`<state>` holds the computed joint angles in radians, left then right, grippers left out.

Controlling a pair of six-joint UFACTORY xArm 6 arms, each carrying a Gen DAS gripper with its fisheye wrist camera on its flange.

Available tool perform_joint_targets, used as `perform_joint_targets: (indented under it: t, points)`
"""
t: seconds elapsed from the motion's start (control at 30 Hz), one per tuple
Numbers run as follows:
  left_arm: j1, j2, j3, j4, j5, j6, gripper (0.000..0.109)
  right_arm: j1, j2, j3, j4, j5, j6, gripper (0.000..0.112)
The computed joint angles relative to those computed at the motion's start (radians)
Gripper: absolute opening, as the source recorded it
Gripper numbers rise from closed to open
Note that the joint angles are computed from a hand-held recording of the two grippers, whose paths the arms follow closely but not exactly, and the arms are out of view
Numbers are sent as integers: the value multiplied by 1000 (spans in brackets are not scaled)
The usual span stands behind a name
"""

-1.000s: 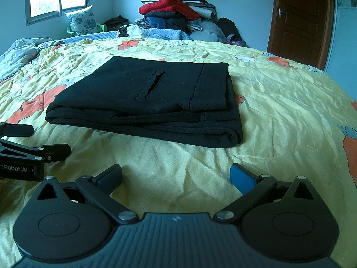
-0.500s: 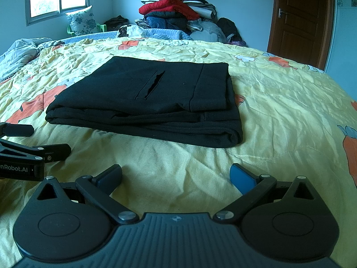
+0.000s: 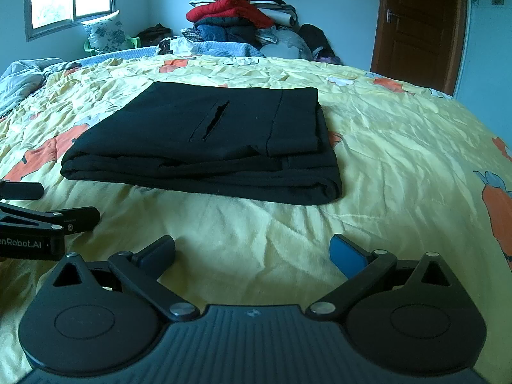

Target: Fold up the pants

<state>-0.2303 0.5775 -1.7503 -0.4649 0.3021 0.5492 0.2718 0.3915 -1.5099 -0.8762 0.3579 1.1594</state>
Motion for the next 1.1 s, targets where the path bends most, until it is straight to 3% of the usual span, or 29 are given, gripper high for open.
perform_joint_targets:
  t: [1.1]
  points:
    - [3, -3, 8, 40, -11, -46, 103, 1, 0, 0, -1, 1, 2, 103]
